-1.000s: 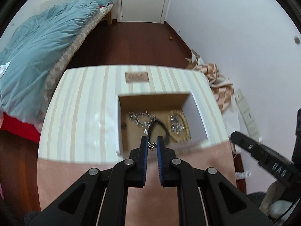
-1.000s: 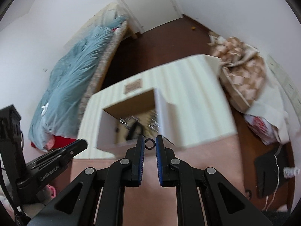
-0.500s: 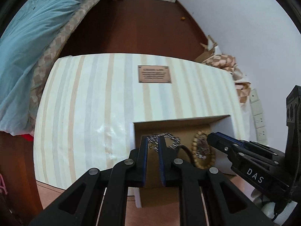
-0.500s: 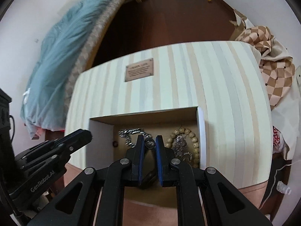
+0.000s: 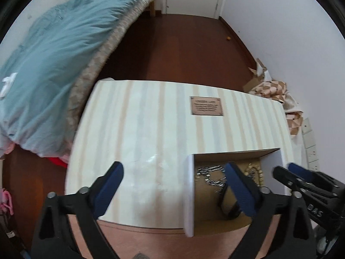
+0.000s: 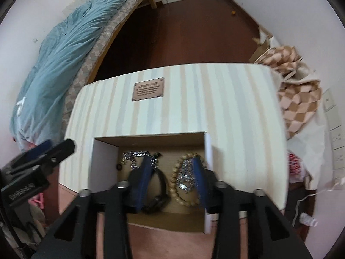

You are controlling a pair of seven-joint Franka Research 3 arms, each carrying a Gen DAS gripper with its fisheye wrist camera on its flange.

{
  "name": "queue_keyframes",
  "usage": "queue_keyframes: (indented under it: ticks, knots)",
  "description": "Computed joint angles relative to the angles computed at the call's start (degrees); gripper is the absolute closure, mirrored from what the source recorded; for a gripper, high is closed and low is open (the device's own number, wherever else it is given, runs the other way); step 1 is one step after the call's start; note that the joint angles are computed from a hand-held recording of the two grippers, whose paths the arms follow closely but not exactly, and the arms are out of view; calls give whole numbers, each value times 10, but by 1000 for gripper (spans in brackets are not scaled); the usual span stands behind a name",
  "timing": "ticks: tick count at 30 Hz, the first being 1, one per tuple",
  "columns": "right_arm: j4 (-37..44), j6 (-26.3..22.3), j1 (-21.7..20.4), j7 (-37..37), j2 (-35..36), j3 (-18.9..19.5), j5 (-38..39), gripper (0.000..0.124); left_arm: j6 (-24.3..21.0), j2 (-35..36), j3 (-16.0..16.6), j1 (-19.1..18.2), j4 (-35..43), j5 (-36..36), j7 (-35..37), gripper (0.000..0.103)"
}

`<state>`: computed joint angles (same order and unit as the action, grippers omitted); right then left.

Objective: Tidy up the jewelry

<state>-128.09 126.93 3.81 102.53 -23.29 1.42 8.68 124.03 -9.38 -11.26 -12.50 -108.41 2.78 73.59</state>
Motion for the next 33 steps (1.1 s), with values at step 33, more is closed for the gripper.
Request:
queue_keyframes:
  ticks: [33]
  knots:
    - [-38,-156,-29,113,-324,107,-149,21,-46,-307,-1,-64,-148,15,-51,0]
